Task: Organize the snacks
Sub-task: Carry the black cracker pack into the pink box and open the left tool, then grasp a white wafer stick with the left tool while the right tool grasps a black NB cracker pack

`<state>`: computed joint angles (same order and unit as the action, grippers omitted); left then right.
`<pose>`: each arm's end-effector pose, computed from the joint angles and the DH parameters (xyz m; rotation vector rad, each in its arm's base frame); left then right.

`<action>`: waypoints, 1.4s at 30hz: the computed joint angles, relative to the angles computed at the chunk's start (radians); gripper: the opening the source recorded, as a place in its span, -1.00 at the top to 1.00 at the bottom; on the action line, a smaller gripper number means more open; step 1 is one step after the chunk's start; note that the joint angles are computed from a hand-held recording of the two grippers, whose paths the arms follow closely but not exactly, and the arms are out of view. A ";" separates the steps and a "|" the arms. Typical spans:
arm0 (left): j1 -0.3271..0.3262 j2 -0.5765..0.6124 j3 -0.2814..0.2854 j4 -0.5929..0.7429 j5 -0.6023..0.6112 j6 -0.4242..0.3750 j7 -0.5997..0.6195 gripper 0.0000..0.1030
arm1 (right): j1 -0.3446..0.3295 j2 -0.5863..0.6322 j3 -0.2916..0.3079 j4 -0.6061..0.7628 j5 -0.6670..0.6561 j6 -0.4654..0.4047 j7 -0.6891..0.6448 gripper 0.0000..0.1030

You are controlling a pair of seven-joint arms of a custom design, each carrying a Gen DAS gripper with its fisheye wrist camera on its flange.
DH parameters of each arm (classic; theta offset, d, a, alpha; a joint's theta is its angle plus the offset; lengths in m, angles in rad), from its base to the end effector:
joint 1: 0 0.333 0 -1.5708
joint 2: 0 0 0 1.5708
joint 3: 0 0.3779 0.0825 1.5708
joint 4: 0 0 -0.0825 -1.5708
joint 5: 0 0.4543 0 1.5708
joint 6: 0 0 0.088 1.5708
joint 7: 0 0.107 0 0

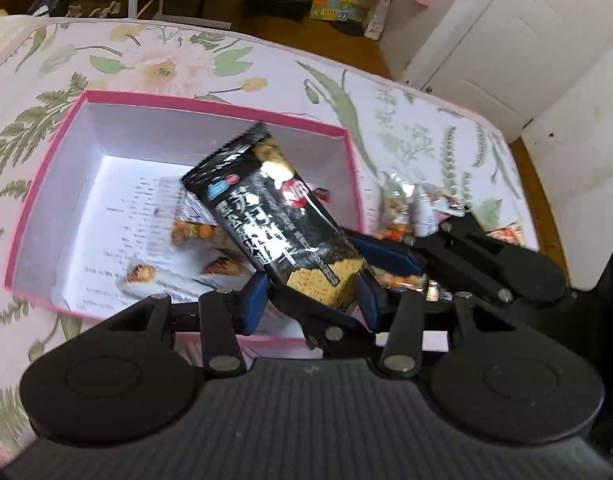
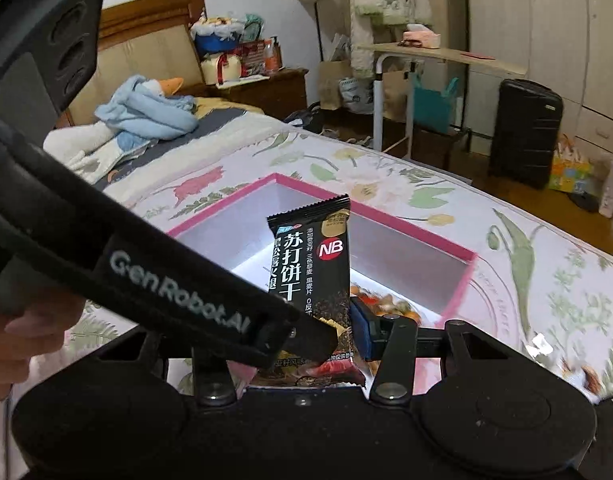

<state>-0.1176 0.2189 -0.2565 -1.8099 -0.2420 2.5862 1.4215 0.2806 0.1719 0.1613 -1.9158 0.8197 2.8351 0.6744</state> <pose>0.6922 -0.2515 0.5170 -2.0365 2.1060 -0.9059 0.6610 0.2639 0.5060 -2.0441 1.0419 -0.3609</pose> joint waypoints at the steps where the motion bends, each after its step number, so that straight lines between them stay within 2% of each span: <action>1: 0.001 0.015 0.005 0.011 0.001 -0.005 -0.011 0.12 | 0.006 0.017 -0.002 0.012 -0.014 0.006 0.011 -0.02; 3: 0.006 0.045 0.008 0.029 0.000 -0.002 -0.031 0.12 | 0.011 0.058 -0.012 0.052 -0.054 -0.027 0.075 -0.05; 5: -0.008 0.062 0.028 0.032 0.047 0.026 -0.108 0.11 | 0.019 0.080 -0.027 0.070 -0.107 -0.049 0.162 -0.22; 6: -0.017 0.070 0.040 0.037 0.084 0.036 -0.146 0.07 | 0.030 0.085 -0.040 0.071 -0.149 -0.046 0.220 -0.41; 7: -0.025 0.071 0.050 0.038 0.125 0.039 -0.179 0.07 | 0.044 0.079 -0.054 0.058 -0.197 -0.027 0.280 -0.48; 9: -0.016 0.067 0.042 0.038 0.155 0.030 -0.179 0.07 | 0.059 0.070 -0.074 0.040 -0.291 -0.007 0.362 -0.48; 12: 0.001 0.045 0.023 0.009 0.157 0.064 -0.158 0.07 | 0.041 0.024 -0.076 -0.003 -0.362 -0.017 0.389 -0.49; 17: -0.007 0.010 0.012 -0.015 0.178 0.079 -0.127 0.06 | -0.009 -0.113 -0.077 -0.104 -0.323 -0.033 0.379 -0.49; 22: -0.018 -0.050 -0.013 -0.072 0.148 0.119 -0.020 0.07 | -0.033 -0.227 -0.108 -0.178 -0.417 -0.076 0.479 -0.49; 27: -0.056 -0.069 -0.018 -0.087 0.157 0.159 0.012 0.07 | -0.053 -0.327 -0.132 -0.254 -0.416 -0.100 0.483 -0.48; 31: -0.061 -0.068 -0.050 -0.099 0.061 0.193 0.111 0.04 | -0.059 -0.370 -0.139 -0.323 -0.385 -0.027 0.501 -0.49; 33: -0.091 -0.059 -0.034 -0.112 0.107 0.242 0.058 0.01 | -0.044 -0.378 -0.152 -0.362 -0.332 0.038 0.500 -0.49; 35: -0.115 -0.042 -0.020 -0.121 0.167 0.296 0.006 -0.01 | -0.047 -0.375 -0.158 -0.382 -0.316 0.057 0.516 -0.49; 37: -0.155 -0.026 0.018 -0.122 0.284 0.334 -0.096 -0.05 | -0.049 -0.361 -0.163 -0.394 -0.313 0.073 0.515 -0.49; 38: -0.168 -0.016 0.032 -0.117 0.336 0.343 -0.135 -0.05 | -0.035 -0.349 -0.175 -0.402 -0.281 0.108 0.483 -0.49; 41: -0.144 0.013 -0.004 -0.095 0.341 0.334 -0.144 -0.05 | 0.009 -0.302 -0.202 -0.422 -0.159 0.228 0.397 -0.49; 42: -0.132 0.025 -0.021 -0.087 0.325 0.331 -0.136 -0.05 | 0.038 -0.282 -0.224 -0.416 -0.077 0.250 0.339 -0.48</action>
